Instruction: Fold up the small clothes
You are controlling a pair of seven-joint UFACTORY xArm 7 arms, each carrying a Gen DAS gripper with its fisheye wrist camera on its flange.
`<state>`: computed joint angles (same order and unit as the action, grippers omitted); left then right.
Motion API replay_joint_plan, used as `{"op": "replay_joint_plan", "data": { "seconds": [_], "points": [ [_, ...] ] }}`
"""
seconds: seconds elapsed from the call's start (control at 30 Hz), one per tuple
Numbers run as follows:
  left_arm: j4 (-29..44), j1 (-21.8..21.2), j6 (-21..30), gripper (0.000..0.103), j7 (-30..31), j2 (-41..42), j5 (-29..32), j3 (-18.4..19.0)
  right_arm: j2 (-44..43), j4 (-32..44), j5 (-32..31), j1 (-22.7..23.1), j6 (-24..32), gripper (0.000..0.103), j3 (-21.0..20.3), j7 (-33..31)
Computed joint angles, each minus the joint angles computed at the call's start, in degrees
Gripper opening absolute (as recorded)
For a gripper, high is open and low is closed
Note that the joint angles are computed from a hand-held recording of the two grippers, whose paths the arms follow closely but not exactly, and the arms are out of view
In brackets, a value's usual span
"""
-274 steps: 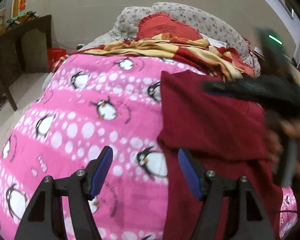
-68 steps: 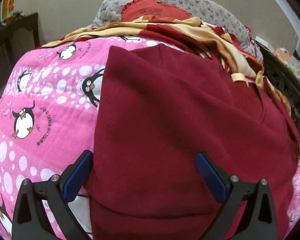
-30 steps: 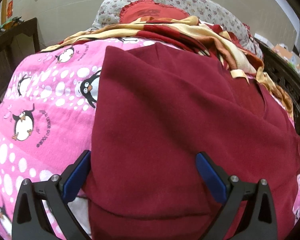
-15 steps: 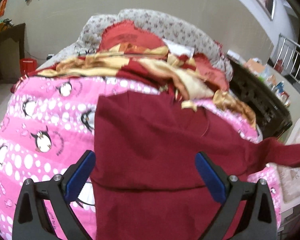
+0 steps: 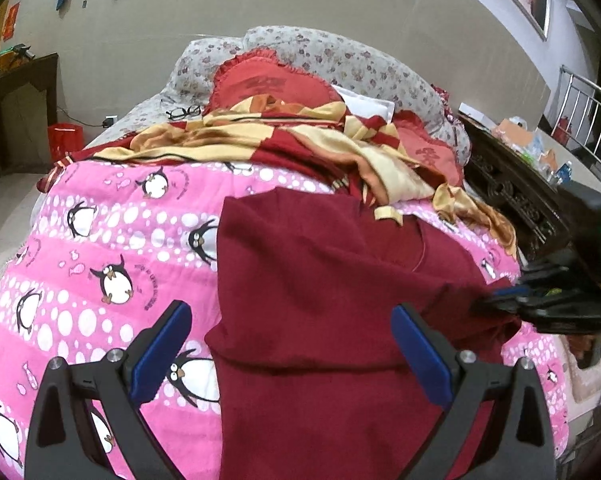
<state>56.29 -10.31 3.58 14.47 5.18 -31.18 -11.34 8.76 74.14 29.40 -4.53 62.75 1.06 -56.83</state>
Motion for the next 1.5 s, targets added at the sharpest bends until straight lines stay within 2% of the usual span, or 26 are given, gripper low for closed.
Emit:
{"op": "replay_joint_plan", "data": {
  "seconds": [0.13, 0.2, 0.3, 0.37, 0.43, 0.5, 0.6, 0.7, 0.87, 1.1, 1.27, 1.4, 1.5],
  "points": [
    [0.9, -0.9, 0.6, 0.102, -1.8, 1.8, 2.4, 0.2, 5.1, 1.4, -6.4, 2.7, -7.0, 0.019, 0.8, 5.4],
    [1.9, -1.4, 0.0, 0.102, -3.3, 3.4, 4.4, -0.2, 7.0, 0.8, -10.1, 4.1, -14.1, 0.019, 0.8, 9.6],
    [3.9, -3.1, 0.0, 0.102, -8.5, 6.0, 9.6, 0.9, 8.9, 0.4, -9.3, 3.6, -20.3, 0.026, 1.4, 14.9],
    [6.0, -2.6, 0.9, 0.102, -10.5, 8.0, 10.6, -0.1, 8.7, 0.1, -5.6, 1.7, -20.1, 0.03, 2.4, 16.0],
    [7.4, -3.1, 1.2, 0.102, -12.8, 9.5, 12.6, 0.0, 6.4, -2.2, 0.4, -0.7, -20.0, 0.032, 3.4, 14.3],
    [8.8, -5.2, 1.3, 0.102, -16.2, 11.0, 16.6, 1.9, 3.3, -4.9, 4.9, -2.2, -20.0, 0.034, 3.2, 12.7],
    [9.9, -7.1, 1.1, 0.102, -20.1, 12.3, 21.4, 3.6, -2.7, -9.8, 11.7, -3.9, -19.1, 0.04, 1.6, 7.5],
    [10.7, -7.4, 1.2, 0.102, -22.5, 13.2, 24.1, 3.7, -8.1, -14.1, 14.1, -3.5, -19.1, 0.043, -1.0, 5.1],
    [12.2, -7.5, 1.4, 0.102, -24.5, 14.6, 26.6, 3.4, -12.7, -19.0, 14.6, -2.8, -19.1, 0.043, -4.8, 4.6],
    [15.5, -8.2, 2.9, 0.102, -27.1, 17.4, 29.2, 4.2, -17.0, -24.6, 13.2, -4.4, -17.5, 0.044, -9.4, 5.4],
    [18.9, -9.5, 4.8, 0.102, -28.8, 20.3, 30.5, 4.9, -18.3, -27.7, 10.2, -6.2, -17.9, 0.044, -11.0, 7.5],
    [21.0, -11.0, 4.9, 0.102, -29.6, 22.3, 32.2, 5.6, -18.7, -28.8, 11.1, -8.0, -16.5, 0.044, -13.1, 8.9],
    [23.8, -10.6, 6.3, 0.097, -28.5, 24.6, 32.3, 4.3, -18.7, -29.3, 11.5, -9.1, -16.2, 0.044, -13.6, 9.6]
  ]
}}
